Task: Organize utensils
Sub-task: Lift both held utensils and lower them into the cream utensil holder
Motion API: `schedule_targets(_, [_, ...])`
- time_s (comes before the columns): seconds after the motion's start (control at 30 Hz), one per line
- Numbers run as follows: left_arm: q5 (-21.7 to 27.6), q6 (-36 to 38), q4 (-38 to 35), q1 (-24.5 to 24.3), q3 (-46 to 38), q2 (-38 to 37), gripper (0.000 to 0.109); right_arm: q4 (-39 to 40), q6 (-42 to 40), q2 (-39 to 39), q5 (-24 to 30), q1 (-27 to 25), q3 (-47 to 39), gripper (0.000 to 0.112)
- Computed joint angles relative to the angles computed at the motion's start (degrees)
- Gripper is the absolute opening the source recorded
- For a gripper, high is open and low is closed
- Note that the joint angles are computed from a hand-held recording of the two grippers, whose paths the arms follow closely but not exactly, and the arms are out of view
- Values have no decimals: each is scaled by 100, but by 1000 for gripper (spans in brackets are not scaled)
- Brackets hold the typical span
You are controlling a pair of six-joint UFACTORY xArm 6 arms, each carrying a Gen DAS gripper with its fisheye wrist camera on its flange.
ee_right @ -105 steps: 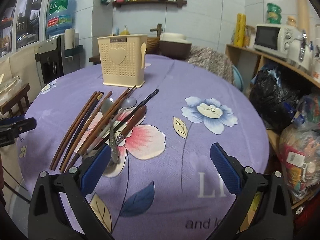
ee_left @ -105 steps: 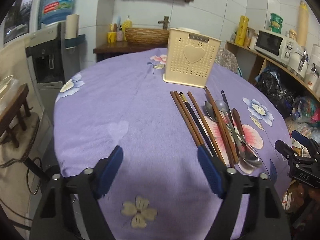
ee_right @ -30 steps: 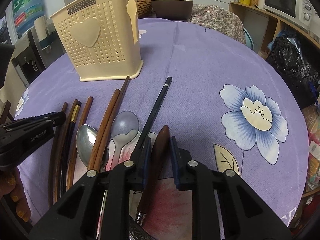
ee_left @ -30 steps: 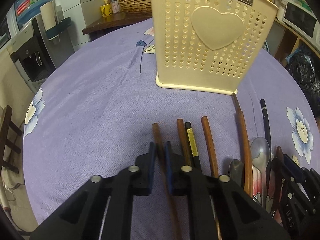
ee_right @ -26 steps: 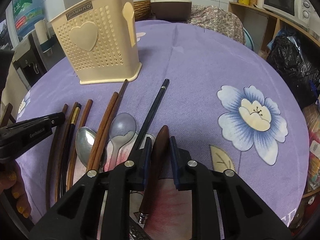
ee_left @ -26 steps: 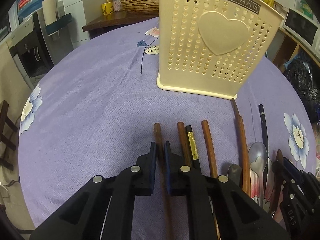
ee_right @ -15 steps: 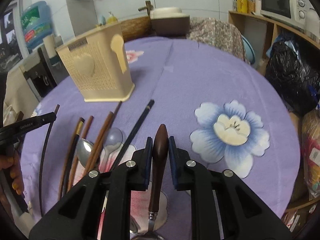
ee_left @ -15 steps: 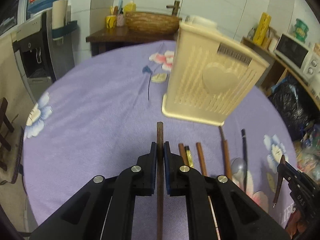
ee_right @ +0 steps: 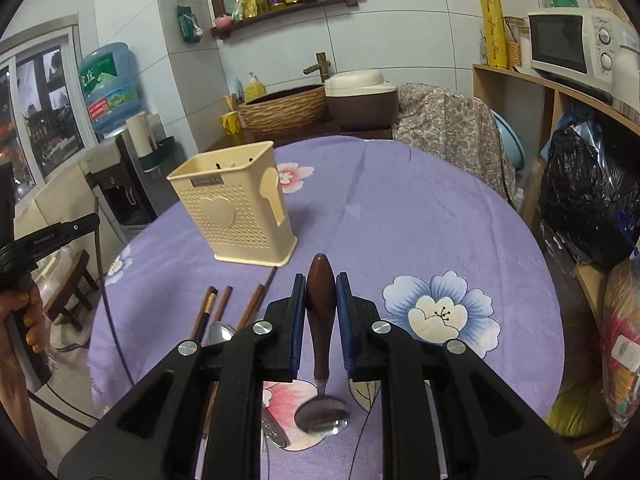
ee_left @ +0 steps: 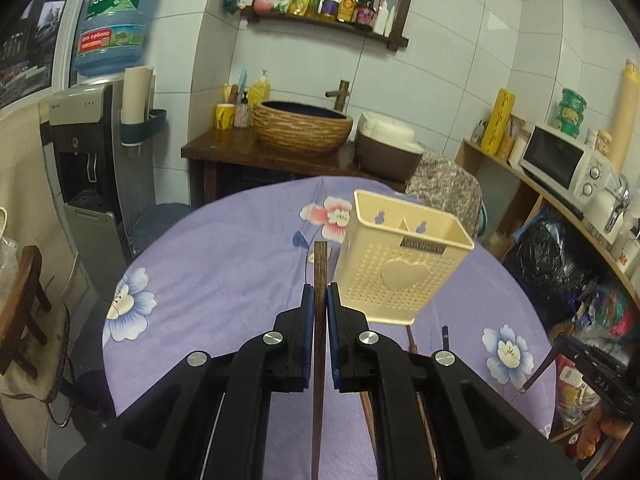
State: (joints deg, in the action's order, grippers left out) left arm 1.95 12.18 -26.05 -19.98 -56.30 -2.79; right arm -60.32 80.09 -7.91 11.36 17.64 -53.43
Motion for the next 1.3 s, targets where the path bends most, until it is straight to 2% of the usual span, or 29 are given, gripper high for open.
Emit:
schedule_targets(0.03, [-53, 181, -206, -13, 53, -63, 8, -49, 11, -7, 15, 11, -17, 16])
schedule_targets(0.13, [-215, 123, -112, 1, 75, -58, 8, 21, -122, -2, -23, 27, -35, 16])
schedule_targets(0.2, [-174, 493, -523, -21, -4, -32, 8, 45, -179, 48, -85, 11, -83, 16])
schedule_targets(0.43, [-241, 781, -828, 2, -157, -13, 8, 423, -595, 175, -129, -17, -258, 16])
schedule_targets(0.57, [-251, 676, -716, 60, -370, 67, 8, 445, -774, 269, -46, 12, -508, 16])
schedule_targets(0.67, [-255, 349, -347, 135, -619, 166, 8, 791, -1235, 381, -17, 32, -775, 16])
schedule_targets(0.73, [-196, 394, -412, 155, -908, 259, 8, 1055, -1542, 491, 18, 49, -1032, 16])
schedule_targets(0.93, [335, 710, -932, 113, -2252, 673, 8, 1908, -2584, 1032, 144, 191, -2348, 16])
schedule_targets(1.07, [339, 314, -542, 48, -3202, 1112, 8, 1990, -2785, 1700, 423, 290, -3688, 16])
schedule_targets(1.2, [157, -541, 229, -19, -4024, 1730, 8, 2108, -2994, 2623, 895, 380, -5127, 16])
schedule_targets(1.3, [30, -1077, 782, -42, -4378, 2138, 8, 2299, -3152, 3222, 1171, 412, -5893, 16])
